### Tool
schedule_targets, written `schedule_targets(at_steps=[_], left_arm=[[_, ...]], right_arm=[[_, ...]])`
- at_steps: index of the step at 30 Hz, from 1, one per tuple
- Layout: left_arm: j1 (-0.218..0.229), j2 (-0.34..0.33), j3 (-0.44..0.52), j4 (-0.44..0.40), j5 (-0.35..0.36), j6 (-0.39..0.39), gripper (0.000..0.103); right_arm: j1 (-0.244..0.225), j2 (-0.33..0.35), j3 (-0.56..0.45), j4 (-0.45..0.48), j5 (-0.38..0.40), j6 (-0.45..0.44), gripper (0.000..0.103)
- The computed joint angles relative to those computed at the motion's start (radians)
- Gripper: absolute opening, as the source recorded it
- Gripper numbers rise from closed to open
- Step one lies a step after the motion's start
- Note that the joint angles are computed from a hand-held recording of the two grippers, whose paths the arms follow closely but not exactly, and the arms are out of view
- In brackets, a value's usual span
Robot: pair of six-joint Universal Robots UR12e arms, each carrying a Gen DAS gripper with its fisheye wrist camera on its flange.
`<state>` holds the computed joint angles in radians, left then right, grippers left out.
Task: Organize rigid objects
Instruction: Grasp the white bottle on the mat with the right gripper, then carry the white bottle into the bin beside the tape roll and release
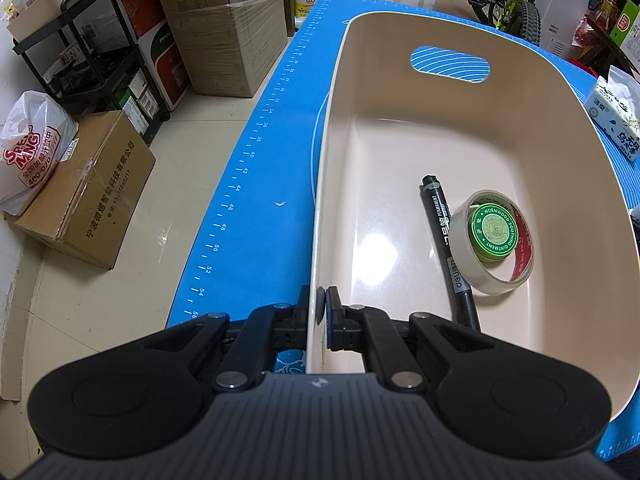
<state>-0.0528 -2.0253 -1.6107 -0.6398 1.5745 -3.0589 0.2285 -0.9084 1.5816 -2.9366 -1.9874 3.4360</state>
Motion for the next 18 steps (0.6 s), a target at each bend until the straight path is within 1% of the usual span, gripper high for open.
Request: schedule_targets(at_steps=[2,7,11,14,18], left_arm=[[0.000,0.000,0.000,0.000,0.001,0.000,0.008],[0.000,0.000,0.000,0.000,0.000,0.000,0.008],[-0.001,0.000,0.000,0.000,0.002,0.000,0.008],[-0.001,0.000,0.000,0.000,0.002,0.001,0.008],[0.000,0.000,0.000,0.000,0.003,0.003,0.008]], right_arm=[[0.000,-0.001,0.002,-0.007,0.000,0.001,0.044],[0.010,-0.010,0.010,-0.034,-0.044,-0.016,0.045],[0.019,-0.021,0.013,-0.069,-0.063,-0.022,0.045],[0.025,-0.032,0.010,-0.094,-0.044,-0.026,0.045],[0.042,-0.040,-0.006,-0.134,-0.011,-0.083,0.045]])
